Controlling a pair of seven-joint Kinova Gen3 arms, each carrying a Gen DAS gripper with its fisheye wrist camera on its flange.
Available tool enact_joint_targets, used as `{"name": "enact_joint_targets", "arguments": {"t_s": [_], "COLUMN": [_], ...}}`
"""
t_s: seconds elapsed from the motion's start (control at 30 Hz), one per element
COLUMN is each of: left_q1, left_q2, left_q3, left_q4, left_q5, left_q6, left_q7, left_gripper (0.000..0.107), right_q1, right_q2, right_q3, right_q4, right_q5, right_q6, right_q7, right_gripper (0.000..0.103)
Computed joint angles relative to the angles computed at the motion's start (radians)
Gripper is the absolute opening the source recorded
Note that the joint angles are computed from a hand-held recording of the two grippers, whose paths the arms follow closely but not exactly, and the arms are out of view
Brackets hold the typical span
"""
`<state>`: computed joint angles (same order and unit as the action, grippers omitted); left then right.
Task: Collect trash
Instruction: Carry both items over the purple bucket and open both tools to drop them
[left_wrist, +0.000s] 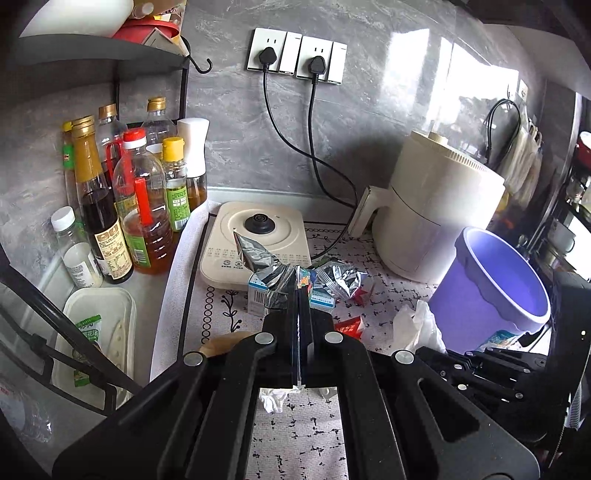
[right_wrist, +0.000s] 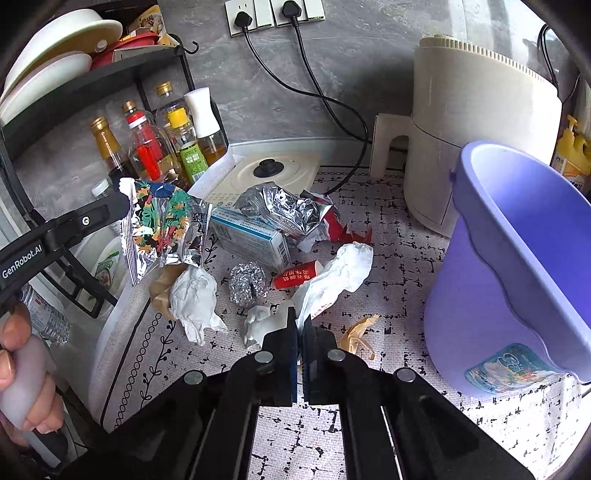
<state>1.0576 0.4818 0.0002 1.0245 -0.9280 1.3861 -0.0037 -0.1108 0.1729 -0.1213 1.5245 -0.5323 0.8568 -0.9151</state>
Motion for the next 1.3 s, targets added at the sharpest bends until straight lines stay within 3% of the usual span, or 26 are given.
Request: {"name": "enact_joint_targets", "arguments": {"t_s": [0.3, 0.63, 0.93, 1.3], "left_q1": [0.047, 0.063, 0.066, 0.040], "left_q2": [-0.025, -0.006, 0.057, 0.160], "left_q3": [-0.003, -0.010, -0.054, -0.120], "left_q4": [-0.007, -0.071, -0.191, -0.374], "left_q5": [-0.100, -0.159, -0.128, 0.002], "left_q6": [0.005, -0.056, -0.147, -0.249], "left_q7": [-0.001, -0.064, -0.175, -0.349], "left_gripper": [0.001, 0.001, 0.001, 0.001], "right_q1": [0.018, 0.011, 0.018, 0.062], "right_q2": [-0.107, -0.192, -0.209, -0.192], "right_q3": [0.027, 0.089, 0.132, 0.155], "right_q4": [0.031, 0.058, 0.050, 0.030], "right_q5": [-0.094, -0.135, -0.124, -0.123], "right_q6": [-0.055, -0.127, -0.173, -0.205], "right_q7": [0.062, 0.091, 0.083, 0.077], "right_gripper": [0.003, 0.003, 0.003, 0.003]}}
